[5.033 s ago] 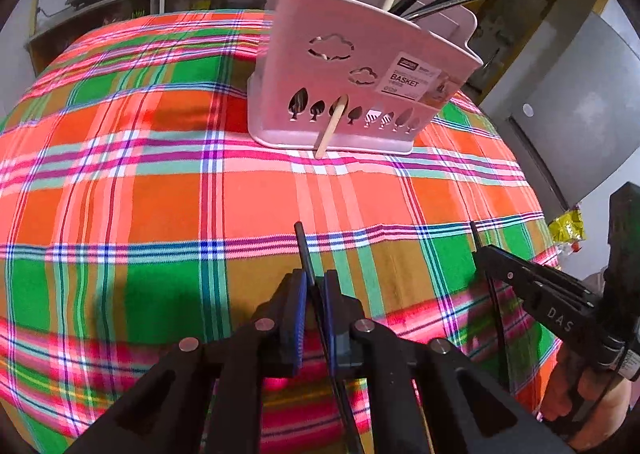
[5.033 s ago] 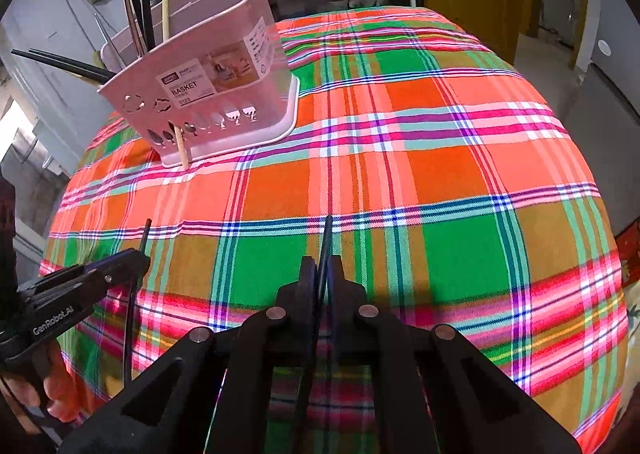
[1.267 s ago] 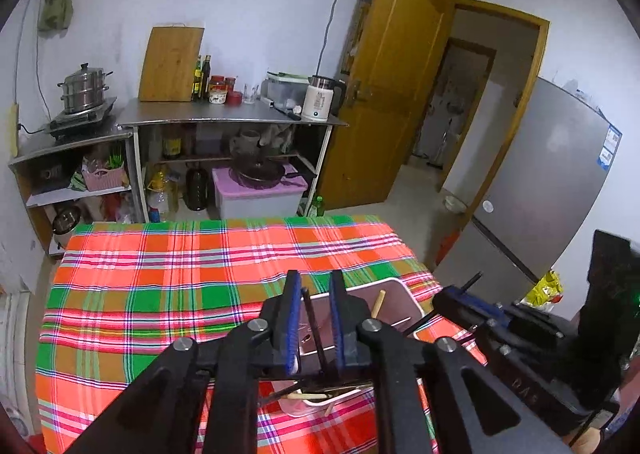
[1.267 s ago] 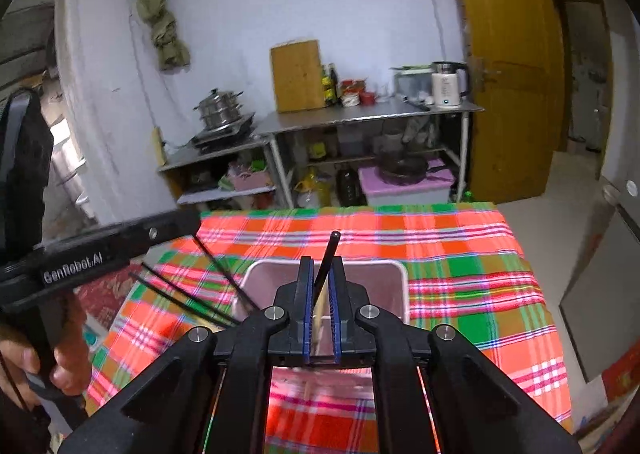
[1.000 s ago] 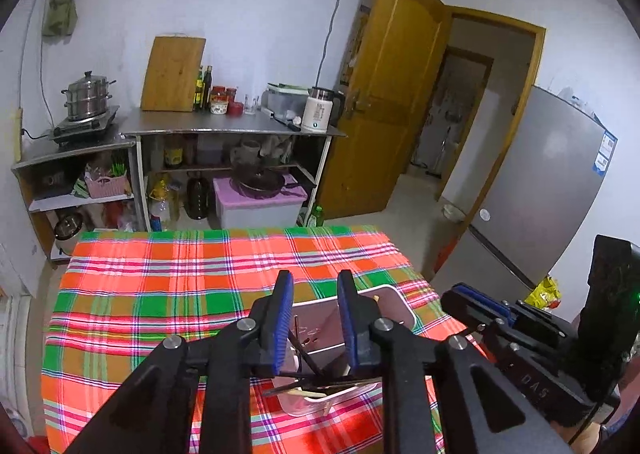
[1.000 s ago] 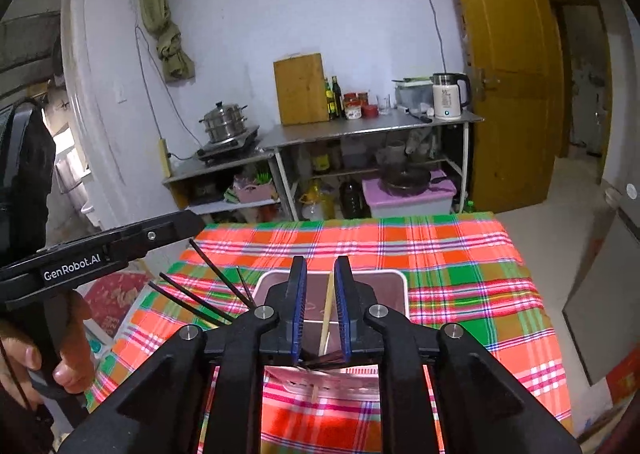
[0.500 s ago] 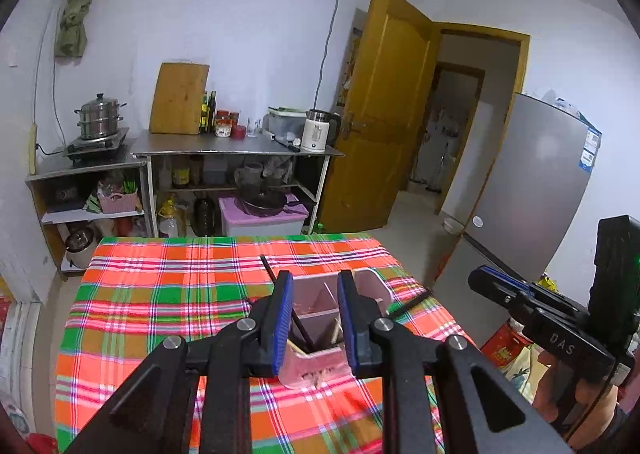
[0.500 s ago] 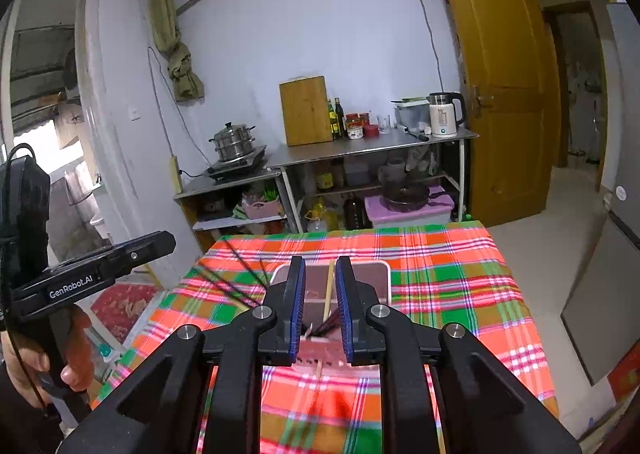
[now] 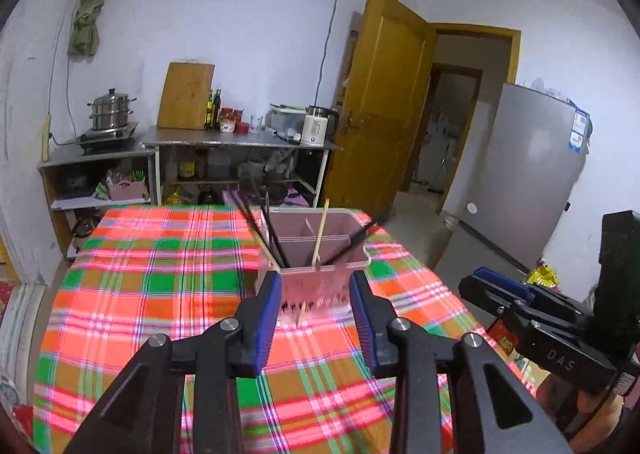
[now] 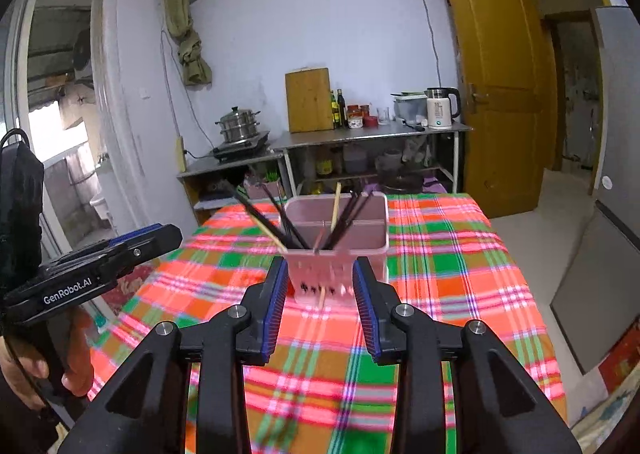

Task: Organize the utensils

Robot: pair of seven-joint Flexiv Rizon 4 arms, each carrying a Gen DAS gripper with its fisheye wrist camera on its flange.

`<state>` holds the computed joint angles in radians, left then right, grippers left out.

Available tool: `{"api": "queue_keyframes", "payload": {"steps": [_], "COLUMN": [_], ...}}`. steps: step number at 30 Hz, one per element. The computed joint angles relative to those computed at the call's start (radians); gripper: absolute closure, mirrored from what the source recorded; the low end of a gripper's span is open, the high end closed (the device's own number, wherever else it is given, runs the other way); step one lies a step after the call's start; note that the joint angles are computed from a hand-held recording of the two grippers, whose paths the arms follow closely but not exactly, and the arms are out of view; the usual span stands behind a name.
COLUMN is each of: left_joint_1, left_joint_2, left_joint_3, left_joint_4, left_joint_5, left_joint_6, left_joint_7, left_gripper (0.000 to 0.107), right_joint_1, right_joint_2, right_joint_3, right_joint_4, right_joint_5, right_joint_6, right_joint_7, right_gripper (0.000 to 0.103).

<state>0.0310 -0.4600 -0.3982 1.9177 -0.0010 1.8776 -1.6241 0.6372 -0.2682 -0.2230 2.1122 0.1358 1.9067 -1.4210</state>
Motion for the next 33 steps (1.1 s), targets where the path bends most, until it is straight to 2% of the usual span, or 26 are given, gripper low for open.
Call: {"api": "queue_keyframes", "payload": {"steps": [3, 5, 6, 8, 10, 12, 16, 22, 25, 33], "left_joint_1": [-0.053, -0.102, -0.117, -0.193, -0.275, -0.308, -0.358, -0.37, -0.355, -0.391], "left_joint_2": [-0.003, -0.004, -0.005, -0.014, -0.024, -0.033, -0.053, -0.072, -0.078, -0.092], "left_joint_3": [0.057, 0.109, 0.127, 0.206, 0.281, 0.311, 0.342, 0.332, 0.315, 0.322], "left_joint_4": [0.039, 0.063, 0.072, 0.09, 0.108, 0.119, 0.16, 0.209, 0.221, 0.234], "left_joint_5": [-0.012, -0.023, -0.024, -0.052, -0.1, -0.128, -0.175, -0.214, -0.212, -0.269], "left_joint_6": [0.041, 0.071, 0.086, 0.136, 0.172, 0.192, 0.272, 0.36, 0.379, 0.412], "left_joint_7": [-0.018, -0.027, -0.03, -0.021, 0.009, 0.028, 0.063, 0.087, 0.077, 0.118], "left_gripper": [0.072, 0.072, 0.072, 0.072, 0.072, 0.072, 0.072, 0.072, 0.072, 0.072], "right_joint_1": [0.03, 0.096, 0.097, 0.037, 0.038, 0.002, -0.001, 0.009, -0.005, 0.003], "right_joint_2": [0.003, 0.001, 0.001, -0.011, -0.022, -0.042, -0.065, -0.096, -0.11, -0.117], "right_joint_3": [-0.01, -0.058, -0.052, 0.022, 0.034, 0.084, 0.124, 0.155, 0.179, 0.194], "right_joint_4": [0.04, 0.063, 0.064, 0.077, 0.086, 0.094, 0.105, 0.112, 0.115, 0.117], "right_joint_5": [0.035, 0.092, 0.109, 0.106, 0.14, 0.15, 0.202, 0.28, 0.3, 0.35], "right_joint_6": [0.034, 0.056, 0.061, 0.096, 0.124, 0.163, 0.221, 0.292, 0.331, 0.332], "right_joint_7": [-0.021, -0.064, -0.076, -0.069, -0.097, -0.101, -0.145, -0.211, -0.223, -0.267], "right_gripper": [0.068, 0.068, 0.068, 0.068, 0.068, 0.068, 0.068, 0.068, 0.068, 0.068]}}
